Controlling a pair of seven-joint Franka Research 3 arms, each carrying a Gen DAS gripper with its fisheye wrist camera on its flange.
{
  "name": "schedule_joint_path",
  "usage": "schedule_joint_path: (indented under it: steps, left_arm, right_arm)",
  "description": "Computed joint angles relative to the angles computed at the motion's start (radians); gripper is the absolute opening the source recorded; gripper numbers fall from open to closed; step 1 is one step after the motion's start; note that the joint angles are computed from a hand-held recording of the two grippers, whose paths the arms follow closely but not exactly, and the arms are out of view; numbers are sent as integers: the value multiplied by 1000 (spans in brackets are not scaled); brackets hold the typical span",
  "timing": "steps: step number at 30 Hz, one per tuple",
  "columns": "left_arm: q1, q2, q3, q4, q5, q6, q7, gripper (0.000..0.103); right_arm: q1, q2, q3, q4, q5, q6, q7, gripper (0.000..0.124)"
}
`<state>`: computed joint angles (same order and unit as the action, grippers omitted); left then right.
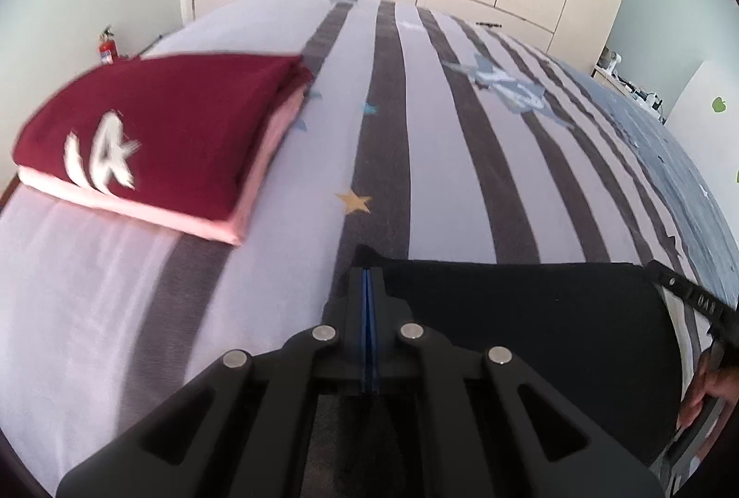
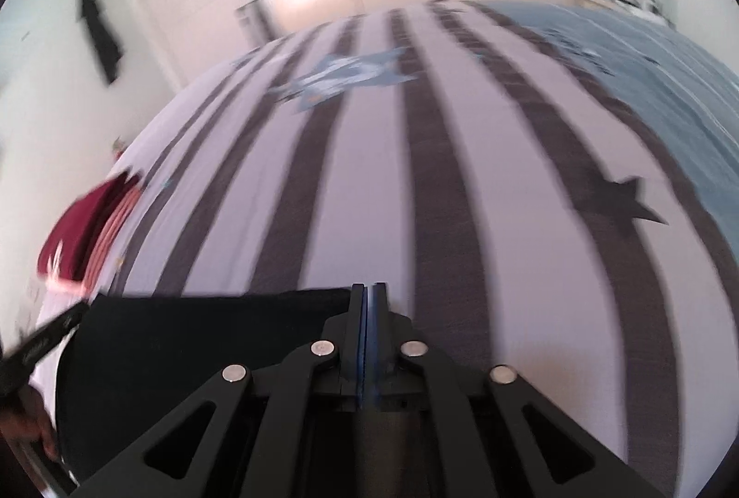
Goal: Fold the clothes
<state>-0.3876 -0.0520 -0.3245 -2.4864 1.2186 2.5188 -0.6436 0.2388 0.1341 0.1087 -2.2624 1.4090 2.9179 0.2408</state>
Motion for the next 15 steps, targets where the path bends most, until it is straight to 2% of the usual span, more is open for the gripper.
schedule_joint_path:
  steps: [4,8,12,15]
  left_arm:
    - [-38,-67,-44,-8,16,3,-13,2]
    - [-84,-61,-88,20,4,-7,-33,2]
    - [-90,9,-74,57,62,29,-93,2]
    - [-114,63,-67,77,65,25,-125,2]
  right_arm:
    - [-4,-94,-8,-54,40,-29,-94,6]
    - [49,-249,-14,-202,37,-102,-121,6]
    - [125,-365,-20,-323,83,-162,-170,6]
    - [162,-365,-18,-354,109,-182,-177,6]
